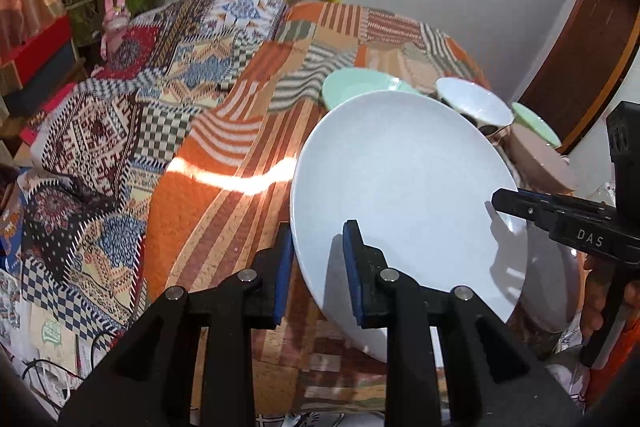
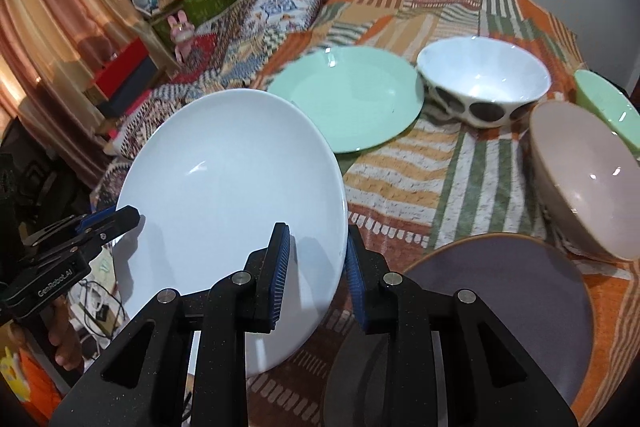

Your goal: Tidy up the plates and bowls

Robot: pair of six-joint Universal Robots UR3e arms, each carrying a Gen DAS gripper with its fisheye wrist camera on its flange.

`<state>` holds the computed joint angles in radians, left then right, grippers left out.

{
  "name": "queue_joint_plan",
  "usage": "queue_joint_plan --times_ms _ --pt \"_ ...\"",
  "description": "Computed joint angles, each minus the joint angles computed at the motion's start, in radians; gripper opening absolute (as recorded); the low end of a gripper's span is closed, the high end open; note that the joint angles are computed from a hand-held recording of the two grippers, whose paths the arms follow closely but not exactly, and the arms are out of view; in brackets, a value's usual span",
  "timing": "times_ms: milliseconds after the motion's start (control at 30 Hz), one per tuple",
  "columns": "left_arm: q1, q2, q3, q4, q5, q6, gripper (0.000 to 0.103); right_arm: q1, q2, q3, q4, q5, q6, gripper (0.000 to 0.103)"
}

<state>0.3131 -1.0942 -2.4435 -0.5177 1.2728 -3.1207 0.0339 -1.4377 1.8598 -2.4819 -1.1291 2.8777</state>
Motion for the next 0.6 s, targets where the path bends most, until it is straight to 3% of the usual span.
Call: queue_joint_plan --times_ms 600 --pt "-0.297 -0.051 0.171 0.011 0.143 -0.138 0.024 -0.241 -0.337 0.213 0.066 0.145 -0.089 0.025"
